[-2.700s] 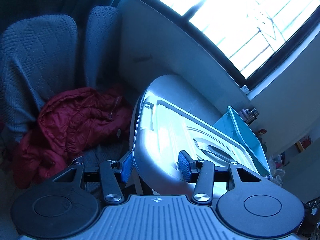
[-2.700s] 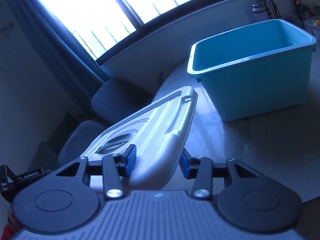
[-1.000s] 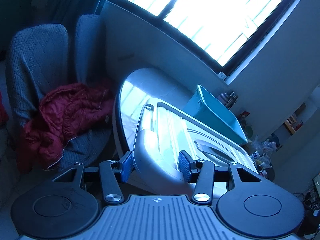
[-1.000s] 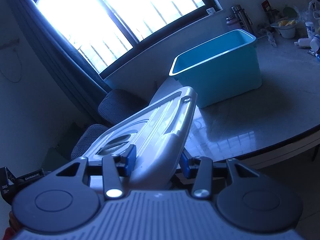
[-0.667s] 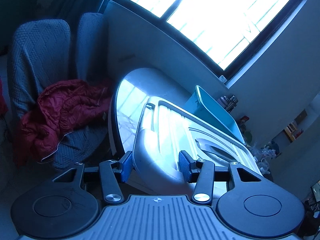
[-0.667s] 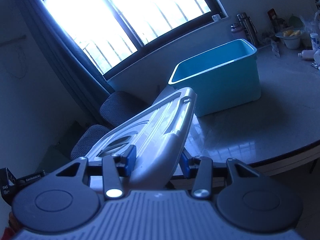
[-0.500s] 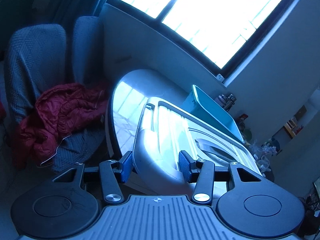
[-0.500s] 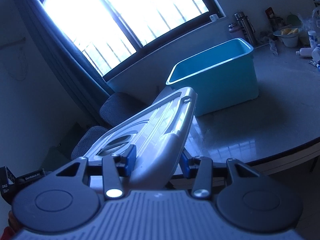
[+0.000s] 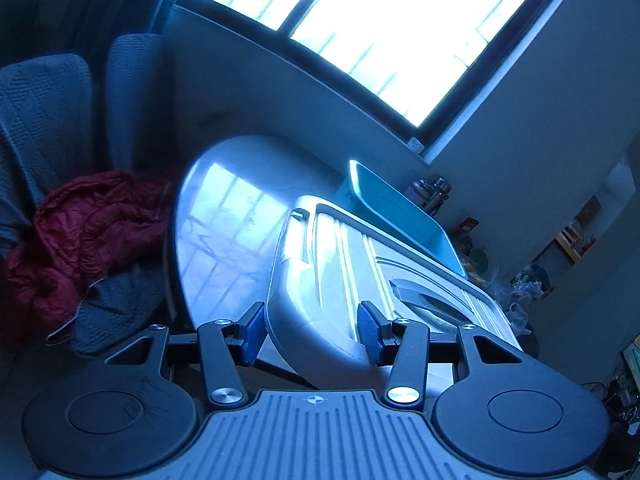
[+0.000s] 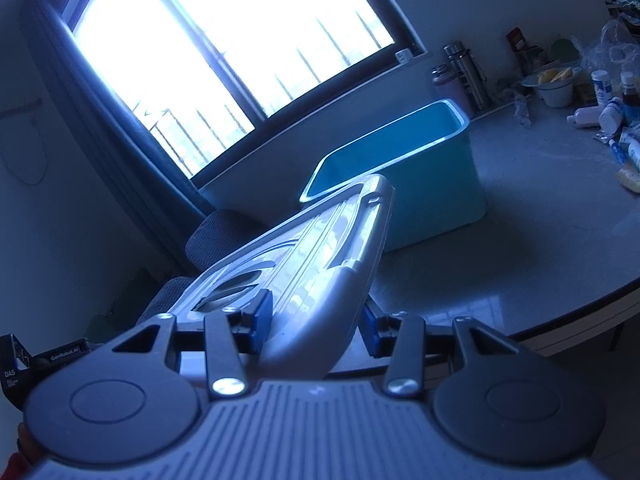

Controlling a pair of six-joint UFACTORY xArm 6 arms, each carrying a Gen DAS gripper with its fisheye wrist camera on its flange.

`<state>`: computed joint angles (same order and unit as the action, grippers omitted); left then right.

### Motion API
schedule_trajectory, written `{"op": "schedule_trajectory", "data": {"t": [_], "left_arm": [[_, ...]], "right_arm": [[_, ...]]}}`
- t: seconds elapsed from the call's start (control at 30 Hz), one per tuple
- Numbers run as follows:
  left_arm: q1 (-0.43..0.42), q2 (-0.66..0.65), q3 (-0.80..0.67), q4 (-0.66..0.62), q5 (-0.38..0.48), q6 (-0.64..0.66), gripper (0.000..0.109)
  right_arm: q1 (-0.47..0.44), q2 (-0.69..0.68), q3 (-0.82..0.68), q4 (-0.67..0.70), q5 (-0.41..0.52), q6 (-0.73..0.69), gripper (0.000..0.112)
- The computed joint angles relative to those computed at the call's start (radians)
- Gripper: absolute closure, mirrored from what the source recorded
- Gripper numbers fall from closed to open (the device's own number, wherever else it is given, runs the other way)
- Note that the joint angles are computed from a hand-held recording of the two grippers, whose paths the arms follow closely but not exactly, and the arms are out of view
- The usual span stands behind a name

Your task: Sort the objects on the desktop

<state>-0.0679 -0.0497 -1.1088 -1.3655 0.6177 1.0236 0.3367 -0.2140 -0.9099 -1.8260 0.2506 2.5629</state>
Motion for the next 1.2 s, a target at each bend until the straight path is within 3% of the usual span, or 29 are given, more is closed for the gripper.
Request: {"op": "schedule_trajectory", "data": {"t": [0.5, 1.2], "left_arm": [[-0.180, 0.009, -0.005, -0.028, -0.140, -0.040, 0.059], [-0.353, 0.058, -0.071, -0.001, -0.301, -0.111, 0.059]], "right_arm": [[-0.156, -0.110, 0.088, -0.142, -0.113, 0.093, 0.067], [-0.284, -0.125, 0.044, -0.652, -0.226, 0.574, 0.066]]}}
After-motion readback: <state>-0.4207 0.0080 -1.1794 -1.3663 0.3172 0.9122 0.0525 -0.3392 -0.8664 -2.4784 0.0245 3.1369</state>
